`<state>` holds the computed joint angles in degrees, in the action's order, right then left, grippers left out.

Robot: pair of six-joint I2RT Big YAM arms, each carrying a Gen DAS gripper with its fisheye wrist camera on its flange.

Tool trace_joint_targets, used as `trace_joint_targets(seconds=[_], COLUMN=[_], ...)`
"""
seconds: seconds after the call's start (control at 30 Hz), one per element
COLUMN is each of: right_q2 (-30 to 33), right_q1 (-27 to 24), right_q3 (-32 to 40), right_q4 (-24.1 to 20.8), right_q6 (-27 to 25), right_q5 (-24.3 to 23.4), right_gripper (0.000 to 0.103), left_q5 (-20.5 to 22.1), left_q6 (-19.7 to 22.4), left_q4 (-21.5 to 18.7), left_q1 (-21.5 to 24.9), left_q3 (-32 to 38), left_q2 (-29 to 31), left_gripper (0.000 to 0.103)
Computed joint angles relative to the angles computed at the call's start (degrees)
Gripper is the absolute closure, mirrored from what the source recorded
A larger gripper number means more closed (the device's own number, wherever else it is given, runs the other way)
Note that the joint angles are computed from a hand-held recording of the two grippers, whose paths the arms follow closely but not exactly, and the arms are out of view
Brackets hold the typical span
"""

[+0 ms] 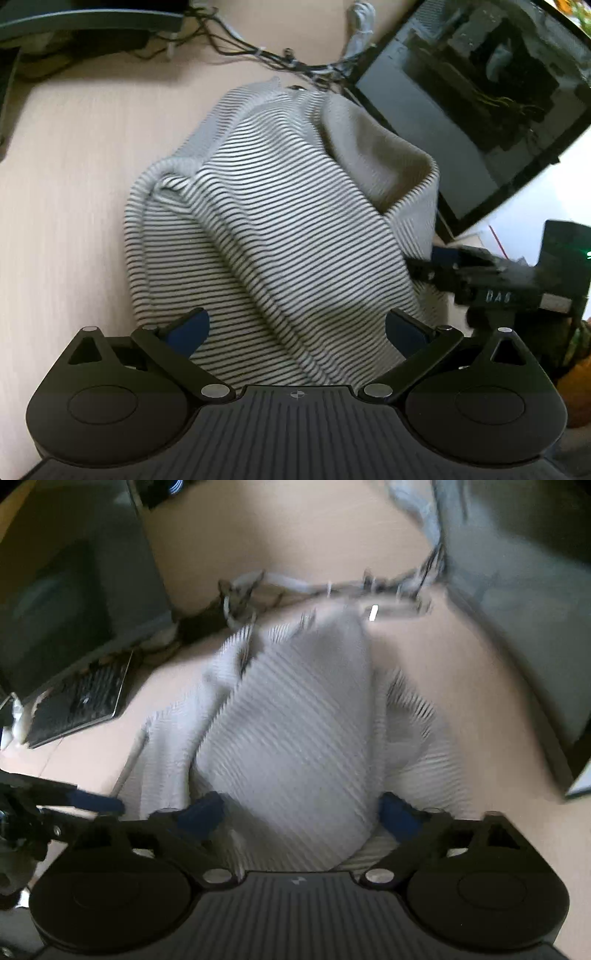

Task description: Fold clothes

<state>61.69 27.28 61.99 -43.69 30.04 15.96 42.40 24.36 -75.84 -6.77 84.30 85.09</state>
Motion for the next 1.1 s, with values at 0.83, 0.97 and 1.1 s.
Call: trace_joint_targets(seconds=[0.83,0.97,1.1], right_q2=[2.41,4.55,4.41], right_q1=[5.53,5.23,4.3], right_q3=[16.35,19.34,19.15], right_q4=[1.52,1.21,3.01], right_q6=[-10.07,-12.87,-15.5], right_q5=[-7.28,-8.15,-1.88], right_gripper=[0.099,0.099,0.082], left_q5=[-3.79,-14.26,-14.39], left_q6=[19.69,10.54,-4.62], left_q4=[42.59,55.68,47.01], left_q1=[-3.91,-7.75,-3.6], left_q3=[-18.22,-19.55,-8.21], left_q2=[-17.88,-16.91,-10.18], left_gripper=[0.0,0.041,0.086])
